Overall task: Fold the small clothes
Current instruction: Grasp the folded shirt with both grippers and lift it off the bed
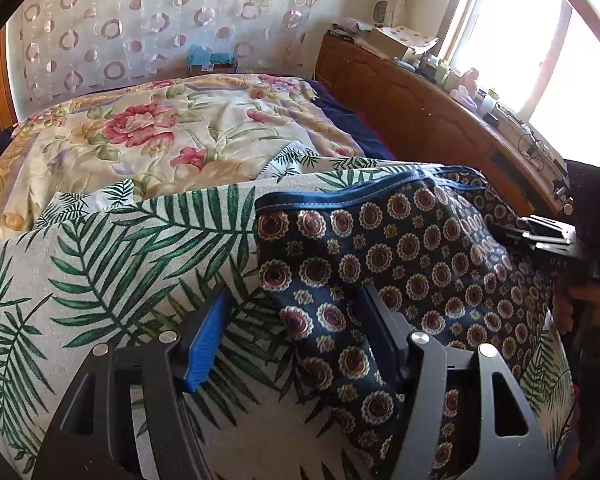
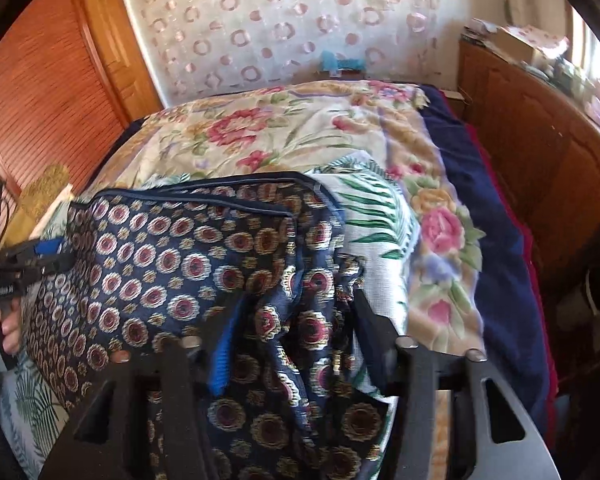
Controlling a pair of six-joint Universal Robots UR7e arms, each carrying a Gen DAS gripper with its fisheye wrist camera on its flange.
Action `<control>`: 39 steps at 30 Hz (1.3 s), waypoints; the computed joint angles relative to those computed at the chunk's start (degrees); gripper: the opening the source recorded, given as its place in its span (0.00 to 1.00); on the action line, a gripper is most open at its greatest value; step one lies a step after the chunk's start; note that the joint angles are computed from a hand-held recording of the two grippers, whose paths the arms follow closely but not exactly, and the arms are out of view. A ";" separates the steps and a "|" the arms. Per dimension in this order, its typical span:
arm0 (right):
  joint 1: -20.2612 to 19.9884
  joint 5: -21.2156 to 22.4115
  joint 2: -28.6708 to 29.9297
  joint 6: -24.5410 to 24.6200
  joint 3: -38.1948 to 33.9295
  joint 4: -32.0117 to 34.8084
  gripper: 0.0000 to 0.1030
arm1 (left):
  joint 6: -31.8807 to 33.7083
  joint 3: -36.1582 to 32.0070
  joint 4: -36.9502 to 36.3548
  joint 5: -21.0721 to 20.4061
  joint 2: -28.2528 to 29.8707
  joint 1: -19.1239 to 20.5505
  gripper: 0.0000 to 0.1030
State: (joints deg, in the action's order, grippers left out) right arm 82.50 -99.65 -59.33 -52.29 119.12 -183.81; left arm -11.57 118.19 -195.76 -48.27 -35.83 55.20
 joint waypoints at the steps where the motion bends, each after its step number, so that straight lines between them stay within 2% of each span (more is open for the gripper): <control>1: 0.24 -0.78 0.46 -1.15 0.14 -1.21 0.46 | 0.28 -0.66 0.59 -1.52 -0.18 0.50 0.64; 3: 0.44 -1.12 0.73 -2.99 0.62 -2.50 0.39 | 0.23 -1.76 1.64 -2.71 -0.33 1.03 0.64; 6: -0.34 0.67 0.14 -2.45 0.56 -0.89 0.30 | 0.86 -2.84 2.01 -4.19 -0.10 1.59 0.55; 8: -1.11 2.62 -0.85 -1.91 0.85 1.30 0.21 | 1.19 -3.11 1.61 -4.58 0.13 1.86 0.33; 9: -1.31 3.09 -1.04 -1.78 0.97 1.83 0.17 | 1.00 -3.17 1.80 -4.65 0.14 1.94 0.19; 11: -1.42 3.20 -1.20 -2.02 1.14 1.80 0.14 | 0.57 -2.77 1.68 -6.87 -0.40 2.45 0.09; 15: -0.71 2.86 -0.64 -3.77 3.85 -5.47 0.11 | 1.45 -0.58 -3.33 -5.97 -0.79 0.65 0.07; 18: -0.86 5.01 -1.51 -4.47 6.32 -9.77 0.11 | 2.25 1.61 -7.22 -5.71 -1.87 -1.19 0.06; 23: -0.09 8.85 -4.42 -4.66 10.42 -14.32 0.10 | 3.60 5.77 -12.99 -2.89 -4.08 -5.53 0.06; 31: 2.68 13.00 -6.88 -6.91 16.34 -20.76 0.10 | 4.73 14.34 -22.53 3.95 -8.88 -12.36 0.06; 39: 6.85 14.58 -4.89 -9.14 19.59 -24.24 0.10 | 1.04 24.32 -26.23 13.68 -14.77 -17.08 0.06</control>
State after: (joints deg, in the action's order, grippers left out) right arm 89.34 -85.06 -64.23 -61.42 138.71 -208.05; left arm -10.53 142.51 -221.99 -34.59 -50.59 38.12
